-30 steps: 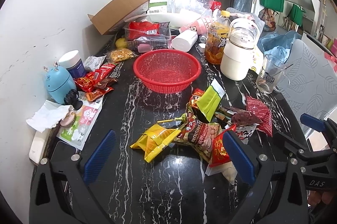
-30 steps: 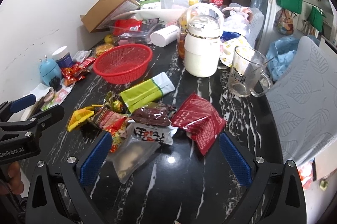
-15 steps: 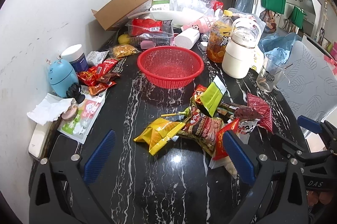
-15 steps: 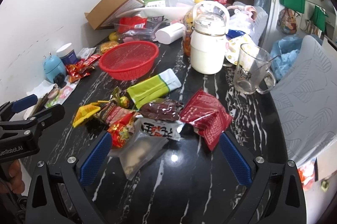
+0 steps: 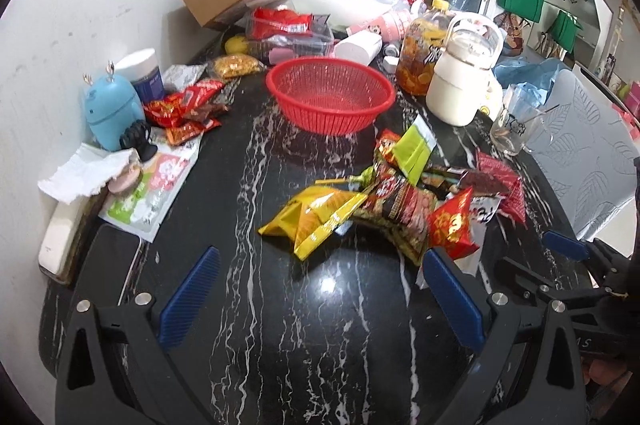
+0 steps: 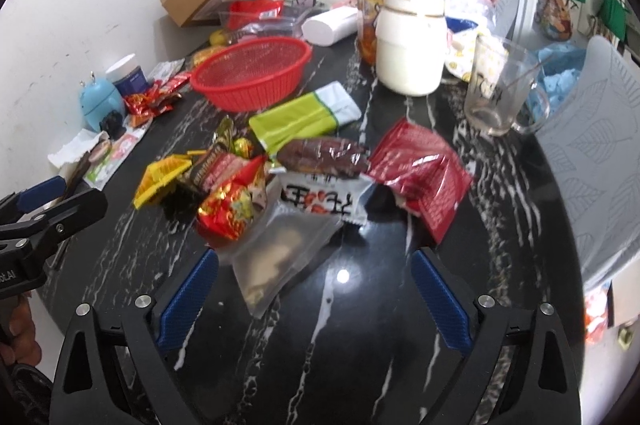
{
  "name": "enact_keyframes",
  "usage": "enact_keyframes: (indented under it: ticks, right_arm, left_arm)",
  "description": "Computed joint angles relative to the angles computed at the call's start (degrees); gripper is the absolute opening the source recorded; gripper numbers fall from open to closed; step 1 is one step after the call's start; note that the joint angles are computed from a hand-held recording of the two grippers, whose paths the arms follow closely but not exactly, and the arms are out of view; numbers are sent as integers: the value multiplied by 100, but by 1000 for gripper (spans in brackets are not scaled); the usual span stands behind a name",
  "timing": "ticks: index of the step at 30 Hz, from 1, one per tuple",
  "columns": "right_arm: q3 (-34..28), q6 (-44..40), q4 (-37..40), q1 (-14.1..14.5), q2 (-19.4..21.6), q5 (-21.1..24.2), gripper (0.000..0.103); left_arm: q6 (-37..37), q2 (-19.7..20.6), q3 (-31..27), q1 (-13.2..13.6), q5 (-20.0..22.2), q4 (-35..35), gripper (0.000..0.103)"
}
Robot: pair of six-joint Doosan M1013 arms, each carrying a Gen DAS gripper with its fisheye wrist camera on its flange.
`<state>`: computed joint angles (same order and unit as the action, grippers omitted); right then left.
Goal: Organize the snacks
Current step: 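Grasp the yellow chip bag with left gripper while right gripper grasps clear zip bag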
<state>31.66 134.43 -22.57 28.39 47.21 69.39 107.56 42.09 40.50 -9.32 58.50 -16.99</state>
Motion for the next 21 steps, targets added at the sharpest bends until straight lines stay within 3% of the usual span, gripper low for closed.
enact_keyframes:
  ticks: [8,12,19,21]
  right_arm:
    - [-124,-11,433,-93,163,70,87]
    - [-101,-59,705,-157,167,-157,87]
    - [-488,-221,1057,-242,397,-129,86]
    - [-582,-241,1185,-262,471,-80,77]
  left_arm:
    - [-183,255,-314,36,229,138,103]
    - [-245,399,-549,58,281,149,103]
    - [-99,819,-1293,62,532,77,103]
    - [-93,1012,-1627,52,742,81,103]
